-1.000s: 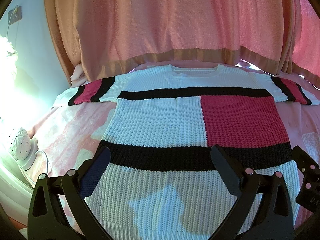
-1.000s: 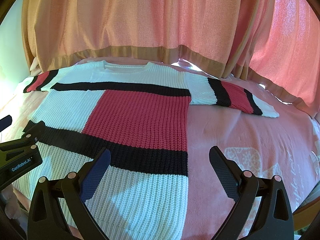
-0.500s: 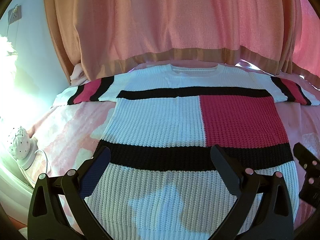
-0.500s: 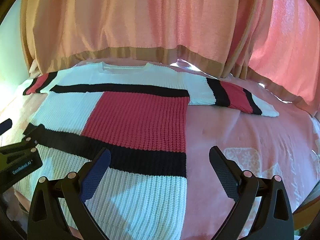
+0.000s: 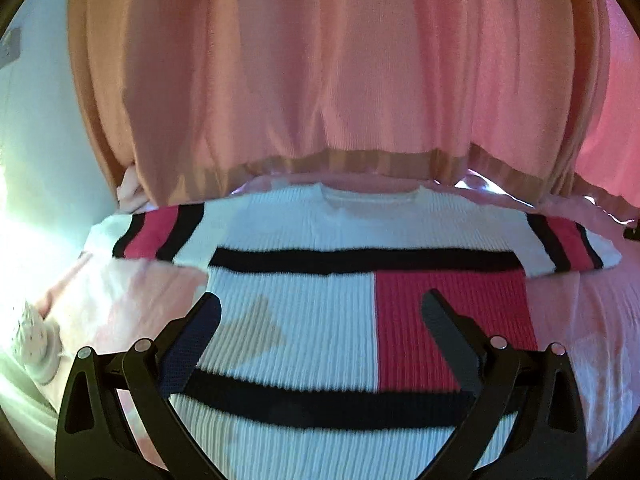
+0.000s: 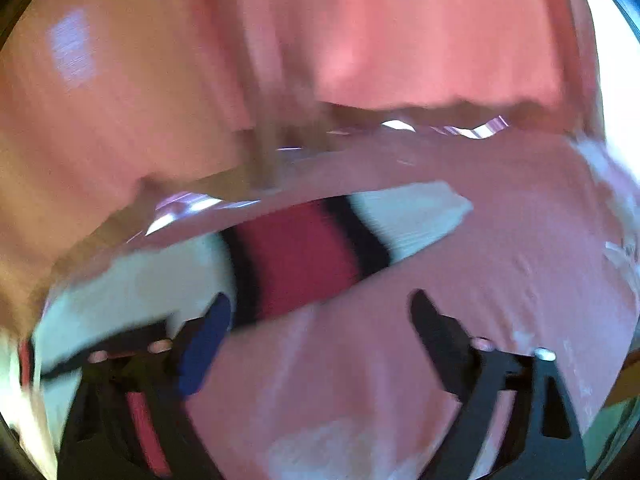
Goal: Fold small clothes
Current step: 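Grasp the cuff of the pink-striped sleeve with the right gripper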
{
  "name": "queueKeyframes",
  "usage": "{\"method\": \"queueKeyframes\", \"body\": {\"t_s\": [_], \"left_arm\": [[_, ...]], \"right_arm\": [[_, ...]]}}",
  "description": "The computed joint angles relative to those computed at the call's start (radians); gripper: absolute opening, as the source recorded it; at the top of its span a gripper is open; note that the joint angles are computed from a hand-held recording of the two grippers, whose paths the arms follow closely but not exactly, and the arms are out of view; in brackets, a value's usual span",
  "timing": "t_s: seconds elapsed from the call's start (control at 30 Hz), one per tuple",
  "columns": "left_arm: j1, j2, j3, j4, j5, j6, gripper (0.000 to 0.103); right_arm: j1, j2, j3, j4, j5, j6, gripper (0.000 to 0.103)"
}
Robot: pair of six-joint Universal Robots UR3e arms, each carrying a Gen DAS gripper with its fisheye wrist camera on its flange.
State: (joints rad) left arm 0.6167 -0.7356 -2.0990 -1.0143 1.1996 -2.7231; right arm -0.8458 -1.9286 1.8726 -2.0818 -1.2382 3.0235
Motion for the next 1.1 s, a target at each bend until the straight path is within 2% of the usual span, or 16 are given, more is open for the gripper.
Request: {"method": "queueKeyframes", "body": {"t_s": [0.1, 0.13, 0.17, 0.27, 0.37, 0.4, 0.47, 0.5, 0.53, 0.73, 0.8, 0.87, 0.97, 1.1], "left_arm": [[-0.142, -0.185, 0.025, 0.145, 0.094, -0.107, 0.098], [-0.142, -0.203, 0.025, 0.155, 0.084, -0.123, 0.098], [-0.17, -0.235, 0.013, 0.198, 0.111, -0.142, 0.098], [-0.206, -0.303, 0.018, 0.194, 0.134, -0.155, 0.098], [-0.246, -0.366, 0.029, 0.196, 0.165, -0.159, 0.098], [-0.253, -0.371, 0.023, 0.21, 0.172, -0.162, 0.098], [-0.262, -0.383, 0.02, 0.224, 0.179, -0.164, 0.098], [-0.262, -0.385, 0.019, 0.227, 0.178, -0.163, 0.098], [-0.265, -0.384, 0.016, 0.237, 0.182, -0.164, 0.098], [-0.248, -0.38, 0.016, 0.24, 0.168, -0.159, 0.098], [-0.229, -0.368, 0.021, 0.219, 0.149, -0.159, 0.098], [-0.205, -0.356, 0.03, 0.194, 0.13, -0.157, 0.098], [-0.156, -0.327, 0.034, 0.164, 0.091, -0.143, 0.098], [-0.063, -0.283, 0.032, 0.129, 0.032, -0.106, 0.098]], "right_arm": [[-0.04, 0.197, 0.006, -0.18, -0.04, 0.056, 0.074], [-0.044, 0.229, 0.008, -0.214, -0.055, 0.063, 0.073], [-0.046, 0.293, 0.005, -0.272, -0.075, 0.074, 0.073], [-0.061, 0.411, -0.015, -0.345, -0.074, 0.083, 0.068], [-0.063, 0.504, -0.053, -0.351, -0.065, 0.104, 0.056], [-0.064, 0.514, -0.035, -0.405, -0.06, 0.114, 0.055], [-0.053, 0.548, -0.055, -0.43, -0.052, 0.109, 0.039], [-0.055, 0.557, -0.067, -0.424, -0.031, 0.099, 0.015], [-0.066, 0.555, -0.067, -0.425, 0.014, 0.099, 0.007], [0.025, 0.407, -0.099, -0.467, 0.154, 0.12, 0.007], [0.11, 0.36, -0.167, -0.435, 0.236, 0.15, 0.007], [0.215, 0.349, -0.238, -0.414, 0.267, 0.17, 0.007], [0.466, 0.407, -0.399, -0.386, 0.252, 0.207, 0.007], [0.825, 0.631, -0.683, -0.344, 0.114, 0.226, 0.007]]}}
